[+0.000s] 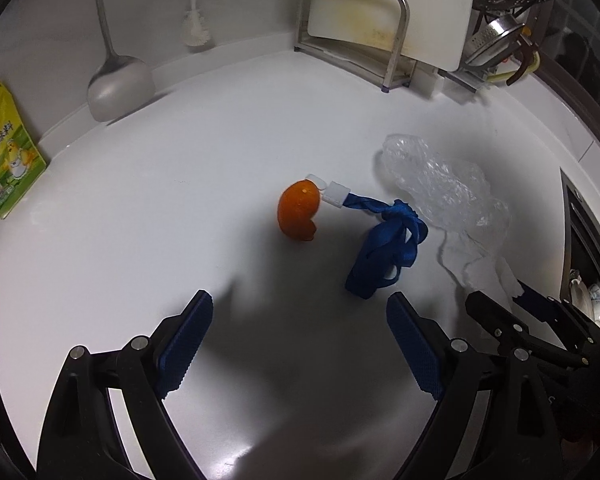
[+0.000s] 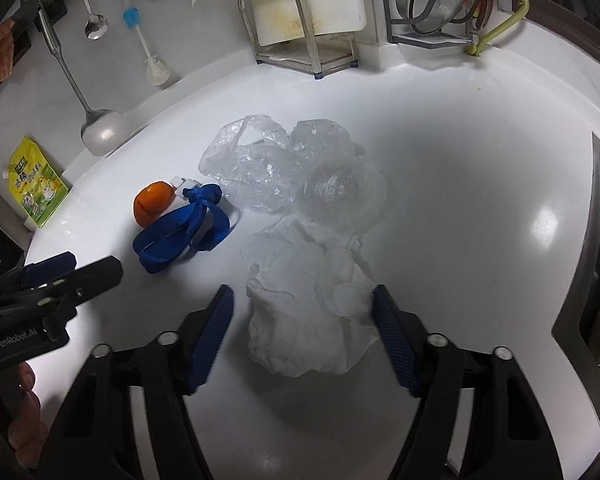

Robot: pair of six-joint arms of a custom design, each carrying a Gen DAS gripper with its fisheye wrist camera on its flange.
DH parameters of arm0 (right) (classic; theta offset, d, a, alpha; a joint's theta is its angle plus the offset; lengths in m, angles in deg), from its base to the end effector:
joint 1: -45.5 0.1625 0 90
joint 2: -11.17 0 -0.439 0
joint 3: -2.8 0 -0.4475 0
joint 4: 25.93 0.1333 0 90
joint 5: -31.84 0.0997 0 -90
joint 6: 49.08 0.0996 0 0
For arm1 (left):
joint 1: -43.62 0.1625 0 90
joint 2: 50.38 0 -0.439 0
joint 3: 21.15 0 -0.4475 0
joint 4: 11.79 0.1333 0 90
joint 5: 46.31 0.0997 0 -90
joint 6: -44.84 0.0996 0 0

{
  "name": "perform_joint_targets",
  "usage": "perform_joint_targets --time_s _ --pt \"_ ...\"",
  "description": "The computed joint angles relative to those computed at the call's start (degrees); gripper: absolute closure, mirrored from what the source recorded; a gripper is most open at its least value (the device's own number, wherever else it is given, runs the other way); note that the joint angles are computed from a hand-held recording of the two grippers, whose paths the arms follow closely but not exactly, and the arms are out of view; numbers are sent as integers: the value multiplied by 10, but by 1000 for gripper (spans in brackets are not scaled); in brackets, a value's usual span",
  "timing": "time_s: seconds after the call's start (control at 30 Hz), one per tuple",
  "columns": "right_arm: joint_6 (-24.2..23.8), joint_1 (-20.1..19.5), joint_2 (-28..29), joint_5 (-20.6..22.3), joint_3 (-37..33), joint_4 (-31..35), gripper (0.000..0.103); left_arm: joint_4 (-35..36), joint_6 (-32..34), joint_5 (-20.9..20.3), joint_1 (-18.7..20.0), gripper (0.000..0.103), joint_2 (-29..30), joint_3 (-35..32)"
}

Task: Collect trash
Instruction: 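Grasp the clear plastic bag with the right tool while the left tool grasps the blue strap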

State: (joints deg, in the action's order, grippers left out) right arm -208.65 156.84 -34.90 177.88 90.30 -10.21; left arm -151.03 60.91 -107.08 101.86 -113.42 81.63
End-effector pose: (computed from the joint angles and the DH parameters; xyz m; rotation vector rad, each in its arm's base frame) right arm 0.2606 -0.5279 0.0817 -0.3295 -2.2152 1.0291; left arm -0.1905 -0.6534 0.1984 1.0186 2.4381 -0.3115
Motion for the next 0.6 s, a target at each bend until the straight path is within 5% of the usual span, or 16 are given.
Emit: perform_joint_targets --time_s 0.07,0.17,0.6 --pt "-6 0 1 0 -2 4 65 -8 7 -5 -2 16 2 3" --pt "-7 -1 -6 -11 5 8 82 0 2 -16 -4 16 5 1" --pt "57 19 -71 -5 93 -30 87 -8 -18 -34 -17 16 48 -11"
